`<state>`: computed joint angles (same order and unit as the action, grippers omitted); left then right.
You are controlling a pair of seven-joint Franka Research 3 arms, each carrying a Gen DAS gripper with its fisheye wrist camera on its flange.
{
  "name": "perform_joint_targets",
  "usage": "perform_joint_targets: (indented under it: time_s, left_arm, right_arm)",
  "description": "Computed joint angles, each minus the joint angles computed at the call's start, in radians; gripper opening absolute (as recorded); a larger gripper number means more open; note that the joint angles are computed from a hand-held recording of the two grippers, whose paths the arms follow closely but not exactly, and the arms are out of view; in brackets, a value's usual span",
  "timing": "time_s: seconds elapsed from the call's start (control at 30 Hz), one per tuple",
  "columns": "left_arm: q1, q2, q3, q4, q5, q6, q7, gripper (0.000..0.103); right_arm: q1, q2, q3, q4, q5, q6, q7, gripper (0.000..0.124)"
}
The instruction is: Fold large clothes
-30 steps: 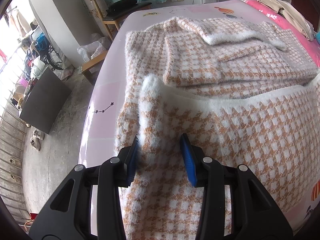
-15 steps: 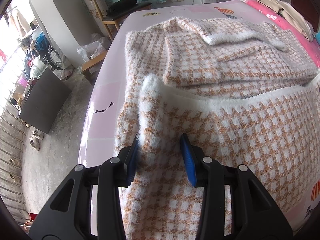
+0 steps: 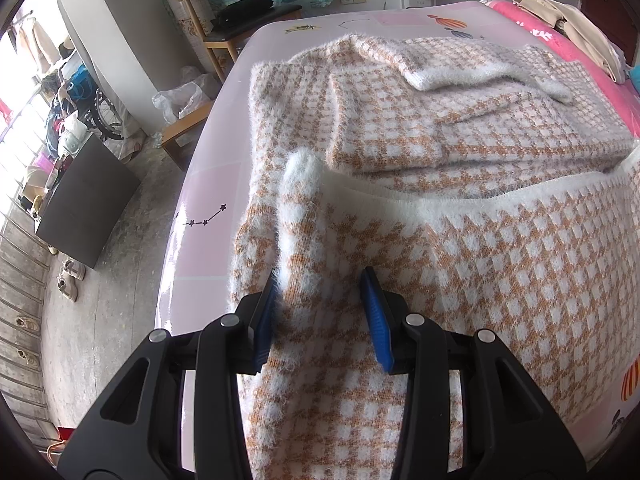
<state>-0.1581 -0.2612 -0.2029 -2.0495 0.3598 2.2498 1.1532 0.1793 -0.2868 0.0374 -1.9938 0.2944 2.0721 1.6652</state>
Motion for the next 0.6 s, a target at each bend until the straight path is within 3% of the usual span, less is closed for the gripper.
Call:
perform_joint_targets:
  time_s: [0.37, 0.6]
  left_arm:
    - [0.000, -0.007, 0.014, -0.013, -0.038, 0.026, 0.021, 0.040]
    - [0.004, -0.009, 0.008, -0.015, -0.032, 0.026, 0.011, 0.040]
  right_arm:
    - [0.004, 0.044, 0.020, 0.021, -0.054, 0.085, 0.048, 0.066]
    - [0.013, 0.019, 0.059, -0.002, -0.199, 0.081, 0.094, 0.050]
